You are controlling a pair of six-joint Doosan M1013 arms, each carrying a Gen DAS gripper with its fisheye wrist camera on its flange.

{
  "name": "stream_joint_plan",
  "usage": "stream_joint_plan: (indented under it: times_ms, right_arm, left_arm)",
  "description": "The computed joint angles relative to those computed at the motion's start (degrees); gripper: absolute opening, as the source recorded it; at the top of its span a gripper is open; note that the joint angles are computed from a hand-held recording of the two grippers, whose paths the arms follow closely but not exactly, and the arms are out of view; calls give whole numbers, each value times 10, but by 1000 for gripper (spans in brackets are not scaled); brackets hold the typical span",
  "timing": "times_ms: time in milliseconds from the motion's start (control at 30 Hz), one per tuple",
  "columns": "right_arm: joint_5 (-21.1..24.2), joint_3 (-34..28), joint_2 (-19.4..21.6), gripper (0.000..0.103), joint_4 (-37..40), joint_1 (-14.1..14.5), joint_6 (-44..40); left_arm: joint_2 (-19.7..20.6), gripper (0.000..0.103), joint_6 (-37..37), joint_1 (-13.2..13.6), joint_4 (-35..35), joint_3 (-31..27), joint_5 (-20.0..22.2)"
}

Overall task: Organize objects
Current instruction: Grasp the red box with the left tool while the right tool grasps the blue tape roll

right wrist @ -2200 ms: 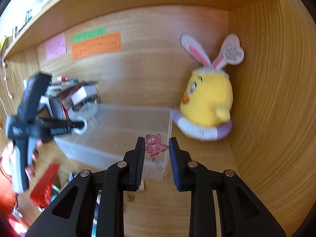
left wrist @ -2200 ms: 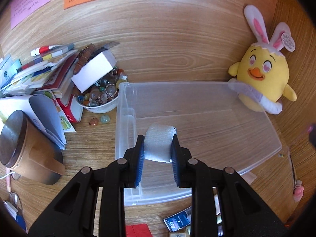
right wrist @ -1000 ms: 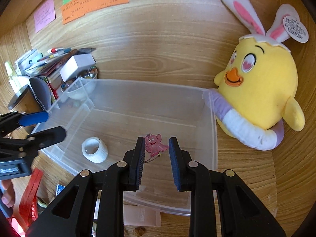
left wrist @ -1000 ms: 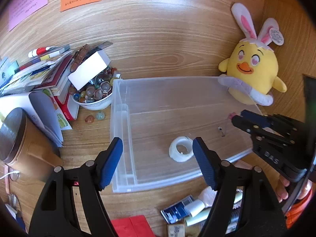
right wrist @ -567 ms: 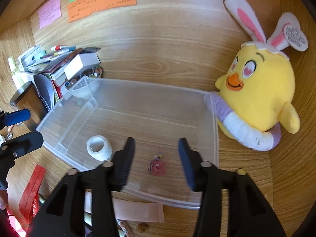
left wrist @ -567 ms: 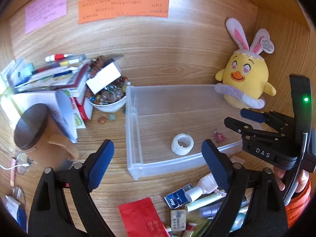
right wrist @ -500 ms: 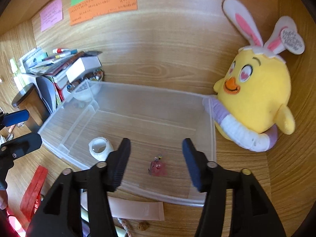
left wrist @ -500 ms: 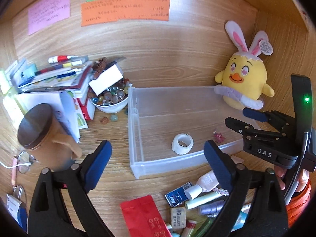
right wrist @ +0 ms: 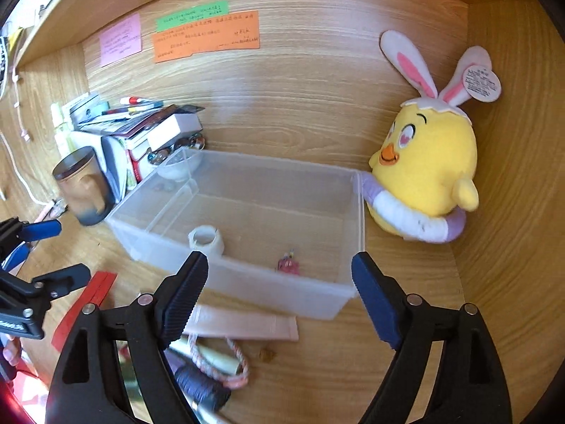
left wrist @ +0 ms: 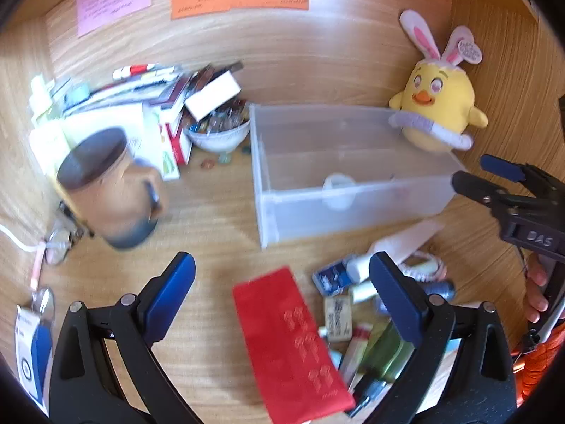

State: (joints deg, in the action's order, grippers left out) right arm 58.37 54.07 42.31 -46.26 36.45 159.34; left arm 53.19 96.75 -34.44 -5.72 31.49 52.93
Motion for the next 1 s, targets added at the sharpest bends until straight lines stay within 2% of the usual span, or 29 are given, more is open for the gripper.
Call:
stream_joint_plan:
  times_ms: [167,567,767,1000]
  right_arm:
    - [-11,26,-9,82,6,11,8]
    - [-34,59,-20,82,9,36,44]
    - [-45,71,-19,82,21,44,43]
    - [-63,77,-16,82,40,51,33]
  left_arm:
    - [-27,100,-19,1,5,60,-22]
    - [-68,100,-44,2,-16,151,-45]
    - [-78,100,-66,2,-7,178,-60]
    - [-72,100,-87,5,-11,179,-47]
